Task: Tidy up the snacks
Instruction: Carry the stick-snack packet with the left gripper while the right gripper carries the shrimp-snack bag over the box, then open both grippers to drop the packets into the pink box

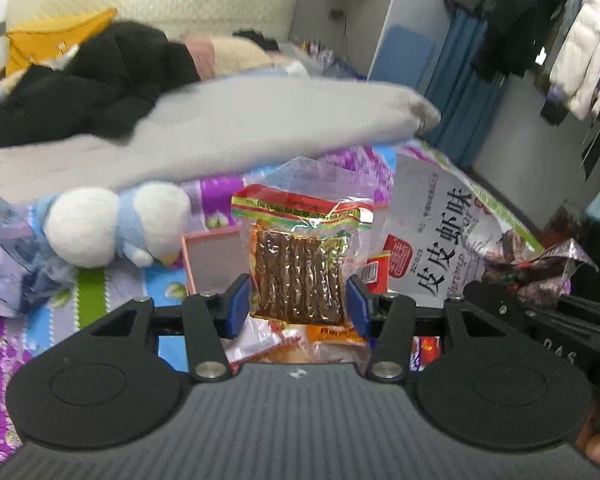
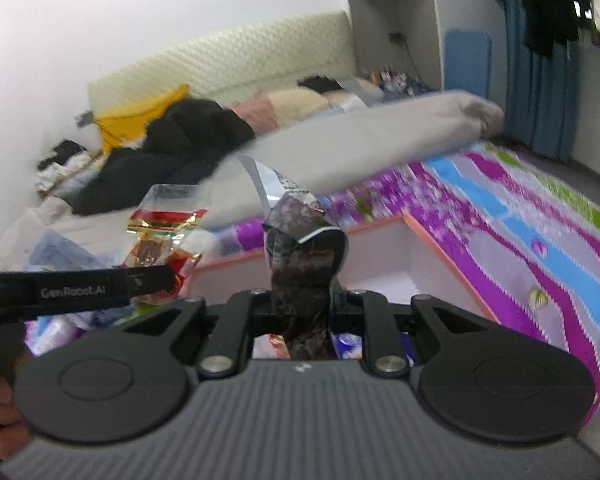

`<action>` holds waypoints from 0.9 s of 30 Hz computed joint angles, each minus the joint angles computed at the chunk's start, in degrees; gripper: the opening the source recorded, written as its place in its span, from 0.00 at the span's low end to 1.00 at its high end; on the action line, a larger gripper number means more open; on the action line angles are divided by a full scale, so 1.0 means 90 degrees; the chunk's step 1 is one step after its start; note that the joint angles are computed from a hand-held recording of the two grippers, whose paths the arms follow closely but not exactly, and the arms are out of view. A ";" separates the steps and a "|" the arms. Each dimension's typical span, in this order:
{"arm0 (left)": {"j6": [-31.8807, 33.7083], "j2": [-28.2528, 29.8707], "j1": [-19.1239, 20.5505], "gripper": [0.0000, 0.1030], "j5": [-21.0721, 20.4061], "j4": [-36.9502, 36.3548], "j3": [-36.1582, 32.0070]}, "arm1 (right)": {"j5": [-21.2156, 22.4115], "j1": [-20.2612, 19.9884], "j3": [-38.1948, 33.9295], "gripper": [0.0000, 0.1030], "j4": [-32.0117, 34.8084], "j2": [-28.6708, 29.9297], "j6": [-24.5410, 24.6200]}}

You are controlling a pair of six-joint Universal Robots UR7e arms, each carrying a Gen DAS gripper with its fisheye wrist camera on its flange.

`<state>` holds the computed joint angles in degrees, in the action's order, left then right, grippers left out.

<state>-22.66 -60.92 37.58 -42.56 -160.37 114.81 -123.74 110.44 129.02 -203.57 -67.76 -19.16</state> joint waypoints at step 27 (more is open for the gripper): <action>-0.0580 -0.0127 0.0243 0.77 -0.0001 0.0987 -0.0044 | 0.0246 -0.0540 0.0130 0.59 0.0615 0.0100 0.0281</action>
<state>-27.87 -62.06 39.76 -42.56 -151.49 114.41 -121.53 105.58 130.19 -198.04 -66.86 -16.63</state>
